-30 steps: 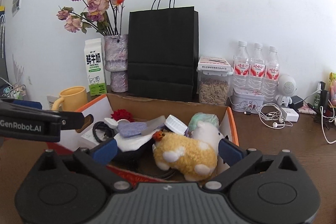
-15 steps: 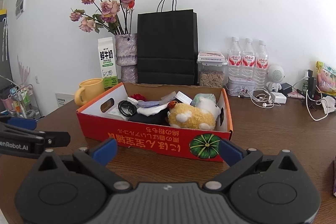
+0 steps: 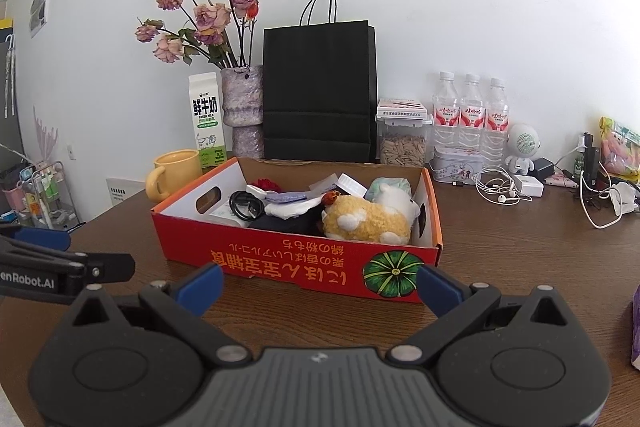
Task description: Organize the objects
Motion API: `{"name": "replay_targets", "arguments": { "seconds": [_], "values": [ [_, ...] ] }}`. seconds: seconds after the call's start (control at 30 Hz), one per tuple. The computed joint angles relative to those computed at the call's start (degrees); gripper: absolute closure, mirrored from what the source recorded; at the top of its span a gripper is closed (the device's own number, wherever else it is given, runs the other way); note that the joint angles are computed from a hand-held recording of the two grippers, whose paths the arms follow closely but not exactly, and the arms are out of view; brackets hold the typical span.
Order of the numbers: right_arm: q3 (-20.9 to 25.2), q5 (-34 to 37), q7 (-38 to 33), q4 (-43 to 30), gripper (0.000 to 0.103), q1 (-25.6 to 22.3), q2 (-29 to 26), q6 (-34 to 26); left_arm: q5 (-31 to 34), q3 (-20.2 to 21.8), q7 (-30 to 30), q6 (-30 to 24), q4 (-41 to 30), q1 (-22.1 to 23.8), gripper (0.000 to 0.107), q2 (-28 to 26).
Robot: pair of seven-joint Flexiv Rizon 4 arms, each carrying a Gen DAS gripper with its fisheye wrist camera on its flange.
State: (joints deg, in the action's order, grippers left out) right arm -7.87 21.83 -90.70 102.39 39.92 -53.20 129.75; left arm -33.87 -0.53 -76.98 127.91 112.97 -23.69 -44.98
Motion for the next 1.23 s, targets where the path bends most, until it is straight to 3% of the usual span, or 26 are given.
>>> {"name": "replay_targets", "arguments": {
  "seconds": [0.8,0.93,1.1,1.23],
  "values": [
    [-0.08,0.24,-0.11,-0.17,0.000,0.15,-0.04,-0.20,1.42,-0.16,-0.88,0.18,0.18,0.47,0.004,0.11],
    [-0.13,0.32,-0.12,-0.17,0.000,0.21,-0.04,-0.22,-1.10,0.65,0.01,-0.59,0.00,-0.99,0.004,0.11],
    [-0.12,0.33,-0.11,-0.17,0.000,0.23,-0.05,-0.22,5.63,-2.64,-3.36,-2.25,1.00,3.69,0.004,1.06],
    [-0.07,0.32,-0.13,-0.06,0.000,0.28,0.01,-0.18,4.29,-0.45,-3.08,-2.51,0.60,1.45,0.004,0.80]
  ]
}}
